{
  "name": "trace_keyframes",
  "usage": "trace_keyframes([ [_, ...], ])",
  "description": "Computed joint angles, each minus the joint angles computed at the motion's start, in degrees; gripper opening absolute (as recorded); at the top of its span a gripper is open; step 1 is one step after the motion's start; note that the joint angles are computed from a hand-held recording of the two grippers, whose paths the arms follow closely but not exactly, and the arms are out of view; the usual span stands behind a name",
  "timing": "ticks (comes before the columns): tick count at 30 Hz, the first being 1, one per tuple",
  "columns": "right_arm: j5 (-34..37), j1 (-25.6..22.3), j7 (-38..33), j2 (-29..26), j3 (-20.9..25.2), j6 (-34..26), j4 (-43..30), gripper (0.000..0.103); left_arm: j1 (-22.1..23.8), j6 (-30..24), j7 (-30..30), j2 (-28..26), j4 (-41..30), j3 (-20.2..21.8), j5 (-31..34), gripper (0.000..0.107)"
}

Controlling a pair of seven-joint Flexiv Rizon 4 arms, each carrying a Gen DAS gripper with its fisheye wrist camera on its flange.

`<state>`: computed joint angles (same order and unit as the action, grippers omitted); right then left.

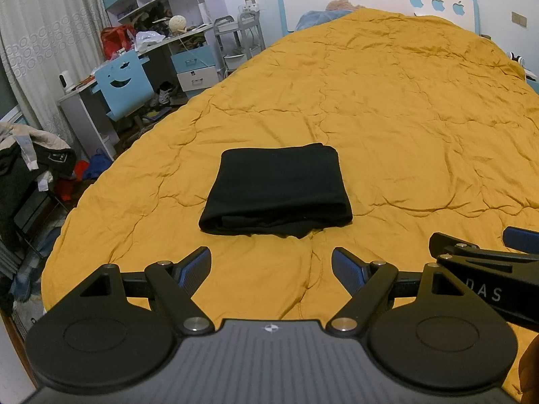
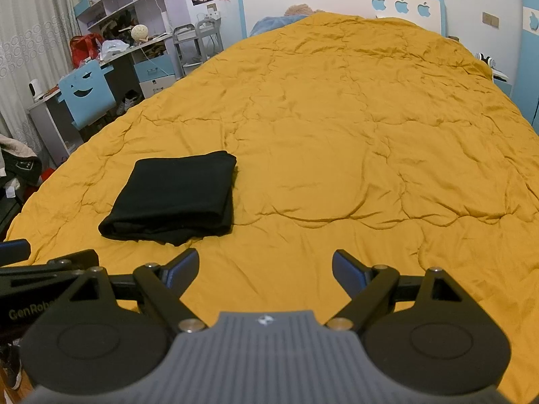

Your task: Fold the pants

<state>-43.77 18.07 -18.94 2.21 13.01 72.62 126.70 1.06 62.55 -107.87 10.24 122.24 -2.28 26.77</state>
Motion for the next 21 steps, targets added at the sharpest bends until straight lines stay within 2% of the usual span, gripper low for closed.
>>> trace_keyframes([
  [21,1.16,-0.24,-0.70,0.65,0.25,-0.60,0.53,0.082,-0.02,1.84,-0.35,-0.57,0.26,-0.15,0.71,0.096],
])
